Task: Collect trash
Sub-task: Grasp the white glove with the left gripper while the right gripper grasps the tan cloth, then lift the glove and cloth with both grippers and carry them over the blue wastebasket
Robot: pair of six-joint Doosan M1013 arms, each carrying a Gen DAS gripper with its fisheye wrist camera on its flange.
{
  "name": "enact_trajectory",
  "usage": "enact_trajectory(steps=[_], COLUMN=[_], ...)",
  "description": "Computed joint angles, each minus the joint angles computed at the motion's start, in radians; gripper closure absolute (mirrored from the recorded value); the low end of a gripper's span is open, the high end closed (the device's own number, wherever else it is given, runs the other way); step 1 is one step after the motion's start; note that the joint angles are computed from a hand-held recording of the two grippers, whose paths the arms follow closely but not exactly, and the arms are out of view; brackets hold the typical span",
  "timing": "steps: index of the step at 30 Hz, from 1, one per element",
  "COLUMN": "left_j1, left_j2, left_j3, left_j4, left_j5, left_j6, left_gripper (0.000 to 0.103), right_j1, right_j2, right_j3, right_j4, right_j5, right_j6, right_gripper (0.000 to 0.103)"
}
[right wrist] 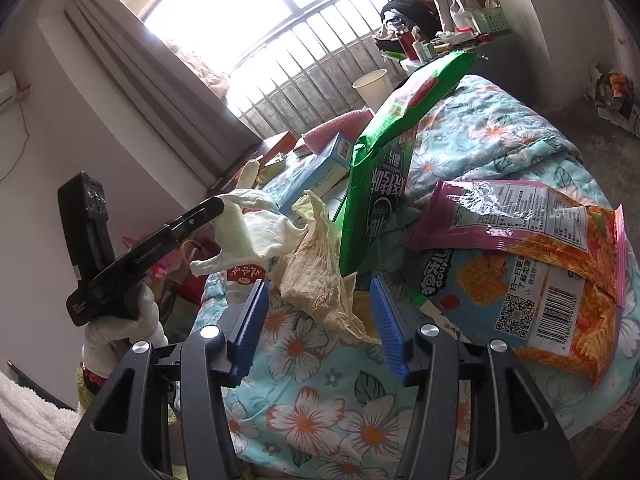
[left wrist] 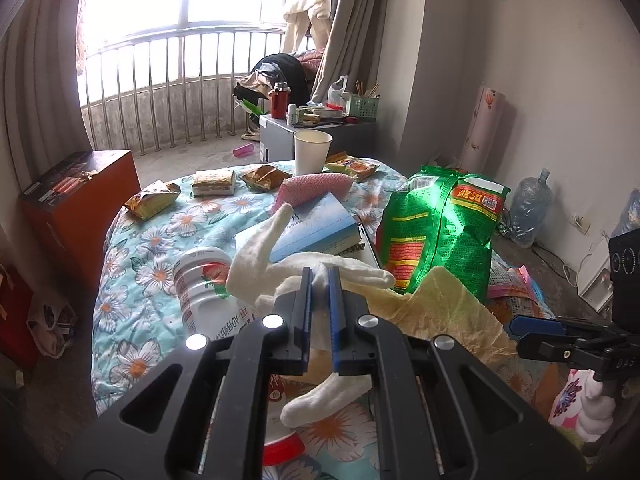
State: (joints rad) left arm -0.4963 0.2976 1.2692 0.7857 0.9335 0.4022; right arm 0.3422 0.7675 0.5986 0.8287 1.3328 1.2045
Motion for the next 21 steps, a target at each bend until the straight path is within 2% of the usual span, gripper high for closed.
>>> enact_trajectory(steps=[3, 5, 7, 8, 9, 15, 21], left_j1=[0.002, 0.005, 0.007, 0.008, 0.008, 0.002, -0.007], left_j2=[-0.007, -0.01, -0.013, -0.015, -0.016, -0.025, -0.048], left_j3=[0.011, 0.015, 0.019, 0.022, 0.023, 0.035, 0.047], left_j4=[-0.002, -0.007, -0.006, -0.006, -0.004, 0.023, 0.066], left_j5=[-0.014, -0.023, -0.027, -0.028, -0.027, -0.022, -0.045], left_j6=[-0.014, -0.018, -0.022, -0.022, -0.024, -0.058, -0.11], left_gripper=[0.097, 0.097, 0.097, 0.097, 0.097, 0.097, 0.097], right_j1=[0.017, 0.028, 0.033, 0.034, 0.033, 0.021, 0.0], right_j2=[0.041, 0.078, 0.091, 0.095, 0.094, 0.05, 0.02], right_j3=[-0.07, -0.135, -0.152, -0.158, -0.155, -0.082, -0.042], right_j4=[-0.059, -0.09, -0.097, -0.097, -0.094, -0.041, 0.138], right_j5=[0.048, 0.11, 0.144, 0.16, 0.165, 0.157, 0.136], right_j6=[0.077, 0.123, 0.133, 0.137, 0.14, 0.066, -0.051], right_gripper=[0.049, 0.05, 0.07, 0.084, 0.094, 0.099, 0.099])
